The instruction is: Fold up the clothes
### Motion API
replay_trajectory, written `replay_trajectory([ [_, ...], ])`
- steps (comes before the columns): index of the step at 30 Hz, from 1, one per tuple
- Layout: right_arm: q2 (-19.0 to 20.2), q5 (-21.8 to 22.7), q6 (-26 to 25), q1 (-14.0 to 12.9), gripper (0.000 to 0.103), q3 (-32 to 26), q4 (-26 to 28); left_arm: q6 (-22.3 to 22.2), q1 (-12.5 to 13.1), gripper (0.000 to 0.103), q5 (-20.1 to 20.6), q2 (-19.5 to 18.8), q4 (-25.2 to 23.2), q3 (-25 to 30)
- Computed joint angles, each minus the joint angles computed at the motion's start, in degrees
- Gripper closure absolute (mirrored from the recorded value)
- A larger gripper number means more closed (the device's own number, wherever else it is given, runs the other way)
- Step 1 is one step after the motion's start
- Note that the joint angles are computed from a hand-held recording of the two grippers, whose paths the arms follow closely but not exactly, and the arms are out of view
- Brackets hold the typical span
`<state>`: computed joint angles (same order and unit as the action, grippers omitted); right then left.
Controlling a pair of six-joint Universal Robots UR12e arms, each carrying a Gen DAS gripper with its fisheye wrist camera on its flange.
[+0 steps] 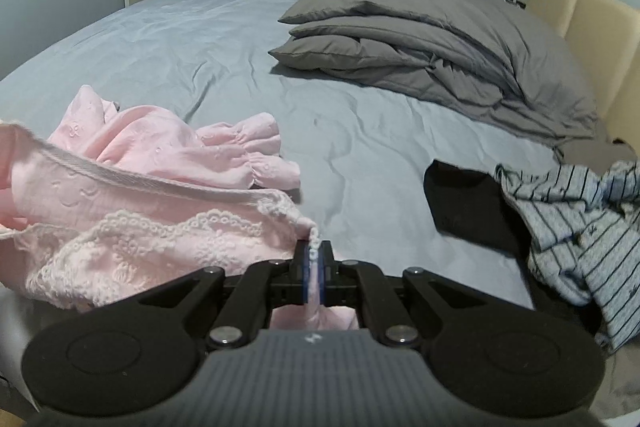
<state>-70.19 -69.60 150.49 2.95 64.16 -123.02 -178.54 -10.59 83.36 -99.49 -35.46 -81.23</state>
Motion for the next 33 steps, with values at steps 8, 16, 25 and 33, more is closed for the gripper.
replay_trajectory([
  [8, -0.81, -0.42, 1.29, 0.82, 0.097, 1.54, -0.21, 11.01, 2.50, 0.038, -8.39, -0.91, -8.74, 2.30],
  [16, -1.52, -0.90, 0.95, 2.16, 0.097, 3.12, -2.08, 10.00, 5.18, 0.038, -20.22, -4.68, -14.65, 4.88],
  [25, -1.68, -0.59, -0.59, 2.18, 0.097, 3.77, -1.85, 21.44, 4.91, 0.038, -27.07, -5.31, -25.33, 6.88],
  [33, -2.55, -0.71, -1.52, 2.67, 0.097, 5.12, -3.09, 23.92, 4.51, 0.074, -25.48, -4.94, -27.93, 7.26],
])
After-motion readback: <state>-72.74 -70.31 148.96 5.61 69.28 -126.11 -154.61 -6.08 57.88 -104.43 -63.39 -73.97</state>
